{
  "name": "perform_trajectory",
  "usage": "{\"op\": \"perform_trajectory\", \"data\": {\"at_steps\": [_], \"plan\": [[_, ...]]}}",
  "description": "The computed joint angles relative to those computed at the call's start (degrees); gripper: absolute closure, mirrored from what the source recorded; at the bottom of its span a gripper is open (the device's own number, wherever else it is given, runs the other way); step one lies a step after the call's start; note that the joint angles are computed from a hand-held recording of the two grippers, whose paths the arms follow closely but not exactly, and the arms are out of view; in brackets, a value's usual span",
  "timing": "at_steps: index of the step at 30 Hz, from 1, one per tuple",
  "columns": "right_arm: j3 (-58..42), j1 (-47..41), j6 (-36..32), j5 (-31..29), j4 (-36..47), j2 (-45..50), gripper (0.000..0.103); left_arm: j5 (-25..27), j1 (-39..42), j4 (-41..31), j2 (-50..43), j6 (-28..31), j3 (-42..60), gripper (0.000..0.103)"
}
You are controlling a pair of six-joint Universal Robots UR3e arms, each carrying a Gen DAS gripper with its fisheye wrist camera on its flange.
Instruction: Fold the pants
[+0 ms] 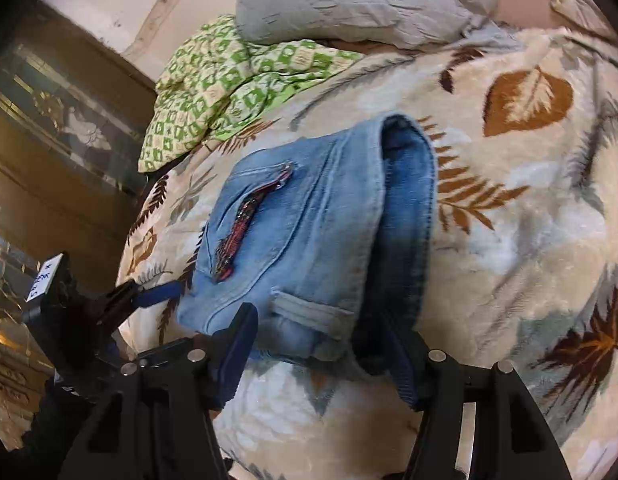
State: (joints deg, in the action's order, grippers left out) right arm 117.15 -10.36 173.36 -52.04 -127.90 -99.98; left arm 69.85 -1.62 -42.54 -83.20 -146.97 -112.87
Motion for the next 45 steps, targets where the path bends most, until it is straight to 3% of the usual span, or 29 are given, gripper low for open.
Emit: {"op": "perform_trajectory", "data": {"at_steps": [1, 3, 4, 7, 9, 11, 13, 23, 35, 37, 39, 40, 41, 42, 45], "plan": [[0.33, 0.97, 0.2, -0.62, -1.79, 0.17, 0.039, 1.26, -0.72, 0.72, -1.0, 0.19, 0.27, 0.065], [0.68, 2.23, 0.77, -1.2, -4.23, 0.48, 0.052, 1.42, -1.07, 2.15, -1.38, -0.1, 0.01, 0.074], [0.39, 3.13, 0.81, -1.88, -4.71, 0.7, 0.068, 1.14, -1.07, 2.78, -0.86, 0.18, -0.51, 0.086], [0.14, 4.4, 0.25, -4.09, -5.49, -0.08, 0.071, 2.18, -2.07, 2.58, -0.32, 1.9, -0.7, 0.088], [0.14, 4.16, -0.47, -4.34, -4.97, -0.84, 0.074, -0.17, -0.59, 0.18, 0.98, 2.99, -1.0, 0.088], [0.45, 3.43, -0.99, -4.87, -4.84, -2.15, 0.081, -3.78, 1.92, -2.61, 2.4, 4.27, -1.57, 0.09], [0.7, 2.86, -1.26, -6.42, -4.52, -2.39, 0.089, -3.53, 2.74, -4.63, 0.97, 3.86, -1.09, 0.094], [3.64, 4.35, 0.67, -10.39, -11.24, 1.71, 0.089, -4.16, 3.39, -8.76, -2.4, 2.33, 1.89, 0.096], [5.28, 5.86, 2.61, -12.84, -14.78, 1.56, 0.089, -2.49, 2.16, -8.09, -3.54, -0.56, 2.97, 0.095], [4.56, 6.58, 2.49, -13.79, -14.38, 1.09, 0.083, -2.26, 2.15, -8.5, -2.69, -2.2, 3.67, 0.095], [2.63, 7.3, 3.57, -15.61, -11.38, -0.69, 0.064, 1.0, 0.9, -9.68, -2.03, -6.68, 5.88, 0.07], [0.01, 7.96, 4.73, -17.74, -7.44, -2.33, 0.031, 5.33, -0.54, -9.9, -1.76, -12.27, 7.89, 0.033], [-1.37, 8.14, 5.42, -18.41, -5.36, -3.61, 0.006, 7.35, -0.9, -9.47, -0.77, -16.03, 8.58, 0.004], [-2.48, 7.45, 5.71, -17.99, -3.2, -6.11, 0.0, 5.86, 0.32, -7.65, 2.28, -19.08, 7.51, 0.0], [-5.65, 6.12, 6.33, -18.36, 1.76, -15.6, 0.0, 2.49, 3.06, -5.84, 11.93, -25.27, 5.95, 0.0]]}}
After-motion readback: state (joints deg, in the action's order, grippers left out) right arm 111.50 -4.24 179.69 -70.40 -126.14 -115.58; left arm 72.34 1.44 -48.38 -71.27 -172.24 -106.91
